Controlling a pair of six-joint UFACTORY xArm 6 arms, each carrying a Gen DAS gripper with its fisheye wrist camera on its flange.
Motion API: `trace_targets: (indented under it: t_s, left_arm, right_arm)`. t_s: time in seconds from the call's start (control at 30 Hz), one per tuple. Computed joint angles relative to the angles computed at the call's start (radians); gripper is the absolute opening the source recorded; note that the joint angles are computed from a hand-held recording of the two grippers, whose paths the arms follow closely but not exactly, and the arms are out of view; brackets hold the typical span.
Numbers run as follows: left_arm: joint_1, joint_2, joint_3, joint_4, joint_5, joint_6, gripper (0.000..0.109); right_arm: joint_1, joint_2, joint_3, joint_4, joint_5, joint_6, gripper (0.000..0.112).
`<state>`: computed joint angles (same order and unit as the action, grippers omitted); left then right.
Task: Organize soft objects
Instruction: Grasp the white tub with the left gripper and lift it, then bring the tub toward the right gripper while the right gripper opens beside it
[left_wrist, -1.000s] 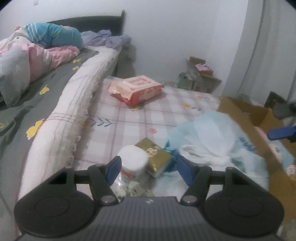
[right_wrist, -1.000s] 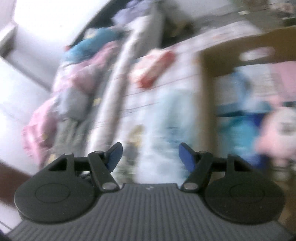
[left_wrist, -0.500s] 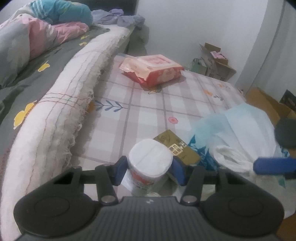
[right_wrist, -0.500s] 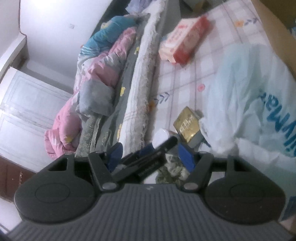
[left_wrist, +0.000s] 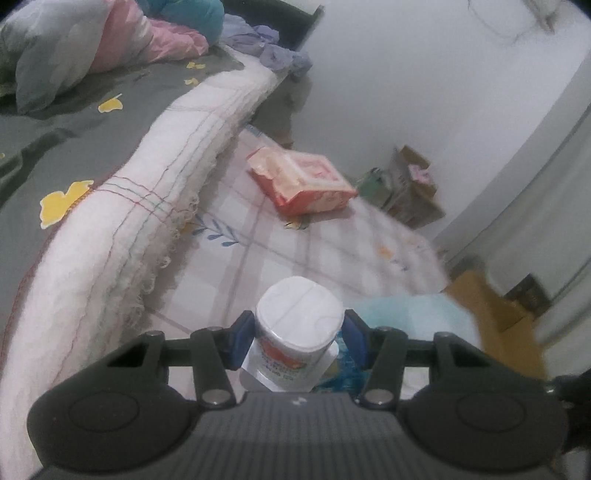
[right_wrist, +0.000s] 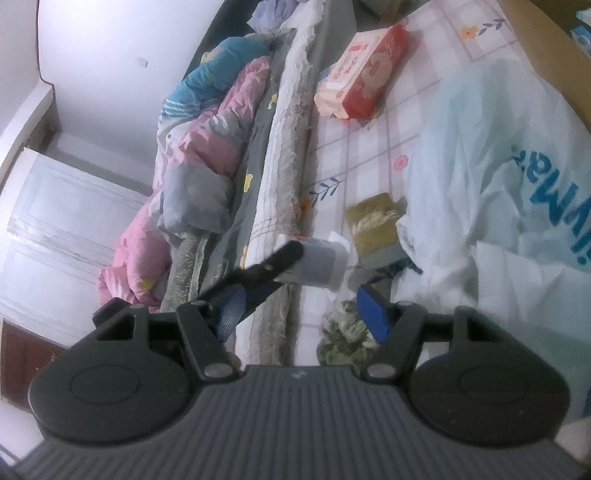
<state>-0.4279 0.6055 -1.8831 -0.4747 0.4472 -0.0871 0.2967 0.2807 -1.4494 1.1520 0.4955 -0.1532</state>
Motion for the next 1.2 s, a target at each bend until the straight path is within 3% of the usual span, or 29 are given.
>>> trace_targets:
  t_s: [0.23, 0.6, 0.77, 0.97, 1.07, 1.2]
  left_arm:
    - [-0.008, -0.170, 0.202, -0.232, -0.019, 0.203, 0.053]
    - [-0.023, -0.366, 0.482, -0.549, 0.136, 0.407, 0.053]
    - [-0.036, -0.353, 0.523, -0.595, 0.198, 0.421, 0.053]
    - [-0.017, -0.336, 0.540, -0.681, 0.200, 0.462, 0.053]
    - [-0.009, -0.339, 0.548, -0.691, 0.192, 0.457, 0.053]
    - [-0.021, -0.364, 0.569, -0.623, 0.118, 0.425, 0.053]
  right_arm:
    - [0.011, -0.086, 0.090, 0.085, -0.062, -0.067, 0.067]
    - [0.014, -0.190, 0.203, 0.166, -0.064, -0.135, 0.067]
    - [0.022, -0.223, 0.245, 0.185, -0.066, -0.146, 0.067]
    - [0.032, -0.241, 0.278, 0.199, -0.064, -0.142, 0.068]
    - [0.034, -0.246, 0.287, 0.210, -0.065, -0.145, 0.068]
    - [0.033, -0.242, 0.284, 0.207, -0.058, -0.141, 0.068]
